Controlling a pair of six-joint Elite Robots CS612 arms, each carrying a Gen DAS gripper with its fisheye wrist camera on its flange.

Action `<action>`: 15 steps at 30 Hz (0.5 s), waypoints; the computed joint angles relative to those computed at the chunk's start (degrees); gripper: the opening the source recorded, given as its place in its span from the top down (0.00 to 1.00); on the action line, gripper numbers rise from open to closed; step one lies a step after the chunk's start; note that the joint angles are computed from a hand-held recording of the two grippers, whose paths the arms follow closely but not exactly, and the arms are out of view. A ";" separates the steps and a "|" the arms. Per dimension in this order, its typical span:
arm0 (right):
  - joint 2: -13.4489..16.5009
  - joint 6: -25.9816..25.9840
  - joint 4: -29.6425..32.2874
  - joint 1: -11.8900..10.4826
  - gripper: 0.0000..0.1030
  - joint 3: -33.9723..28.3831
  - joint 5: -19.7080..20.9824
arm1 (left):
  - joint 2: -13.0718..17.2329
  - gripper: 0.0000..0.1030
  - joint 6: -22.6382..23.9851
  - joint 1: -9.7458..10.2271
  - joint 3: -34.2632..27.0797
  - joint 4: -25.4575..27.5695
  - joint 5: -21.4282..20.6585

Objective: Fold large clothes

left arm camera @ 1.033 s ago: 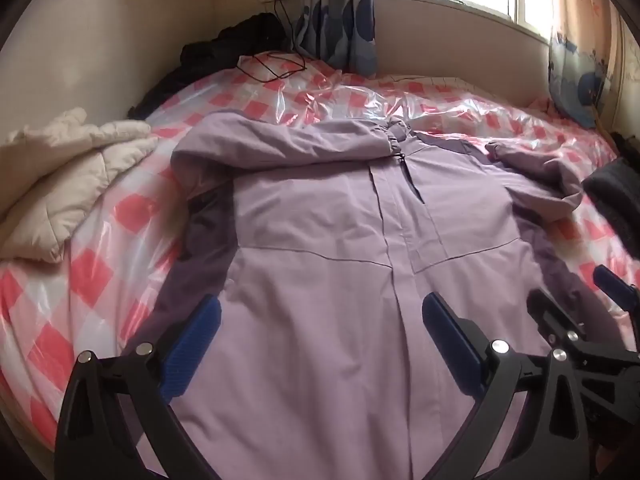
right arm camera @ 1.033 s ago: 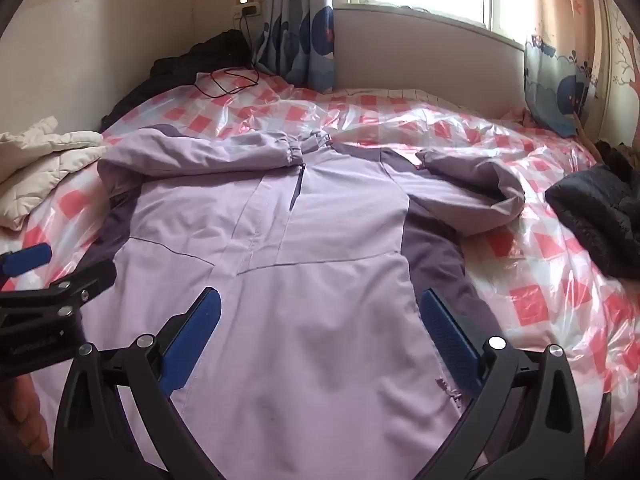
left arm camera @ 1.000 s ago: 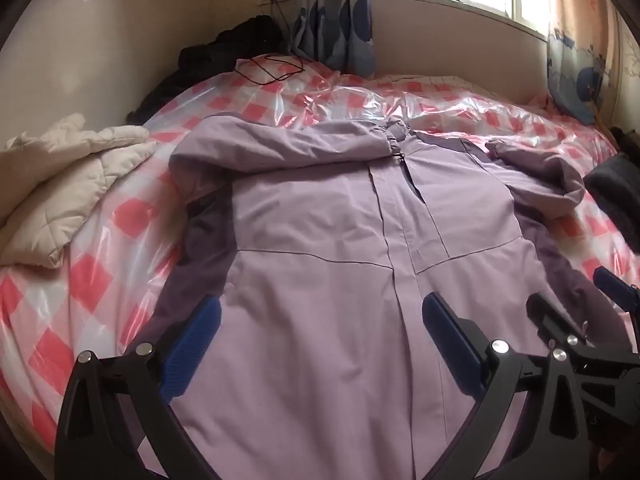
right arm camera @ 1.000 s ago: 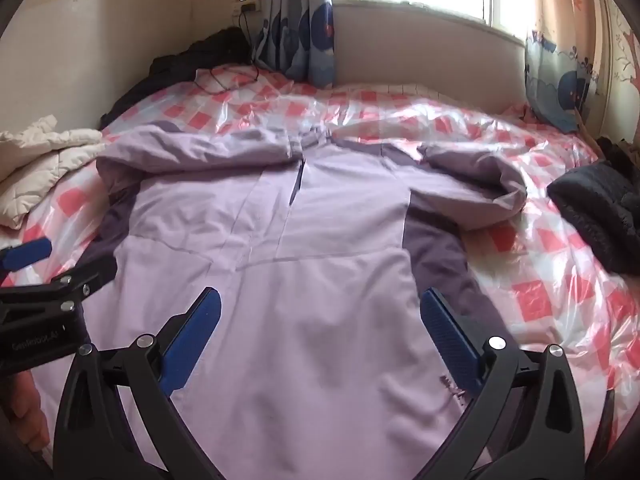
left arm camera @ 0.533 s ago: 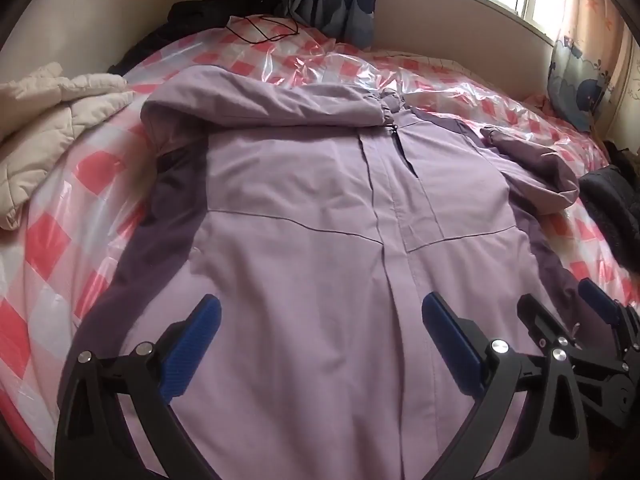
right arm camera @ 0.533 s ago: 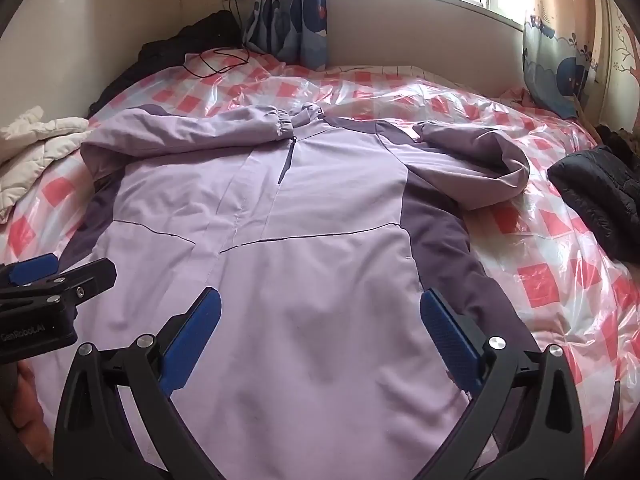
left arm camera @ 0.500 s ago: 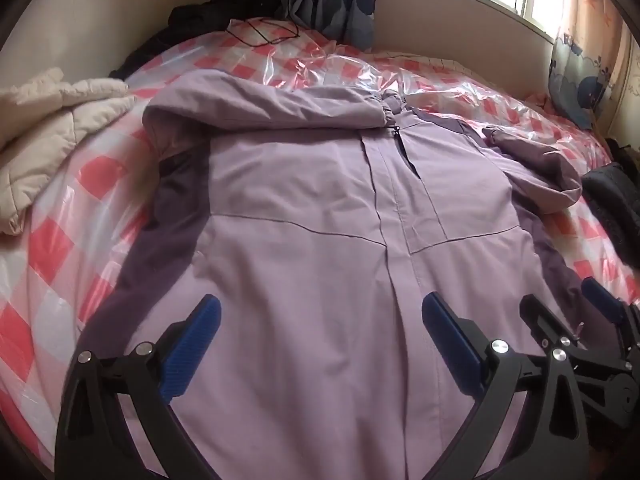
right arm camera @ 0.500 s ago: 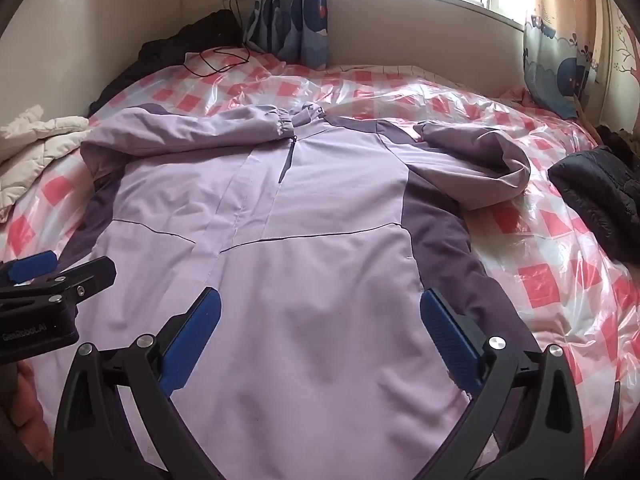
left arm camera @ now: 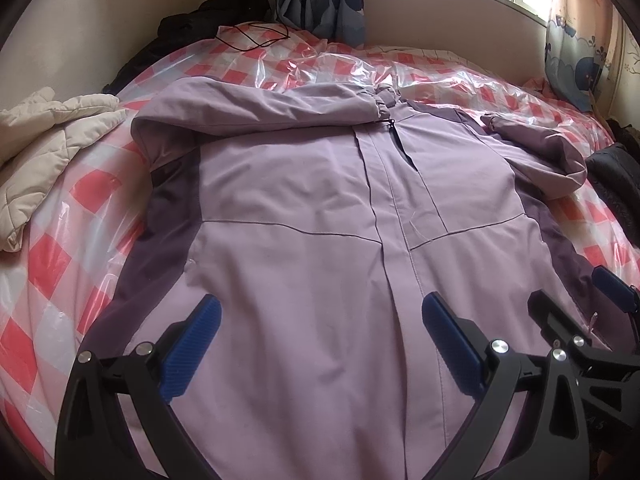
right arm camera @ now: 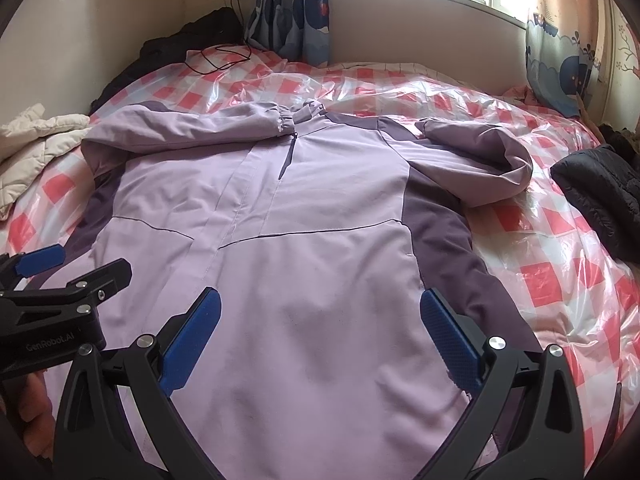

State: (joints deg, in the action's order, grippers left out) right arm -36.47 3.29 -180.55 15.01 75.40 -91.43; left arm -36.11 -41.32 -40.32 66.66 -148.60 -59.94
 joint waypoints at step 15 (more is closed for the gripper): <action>-0.05 0.92 0.18 -0.41 0.06 0.02 0.63 | 0.84 0.06 -0.33 0.28 -1.92 1.76 -0.37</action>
State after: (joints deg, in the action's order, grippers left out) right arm -36.52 4.21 -180.36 14.60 75.43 -90.80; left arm -35.27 -41.65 -40.04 64.74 -146.83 -60.31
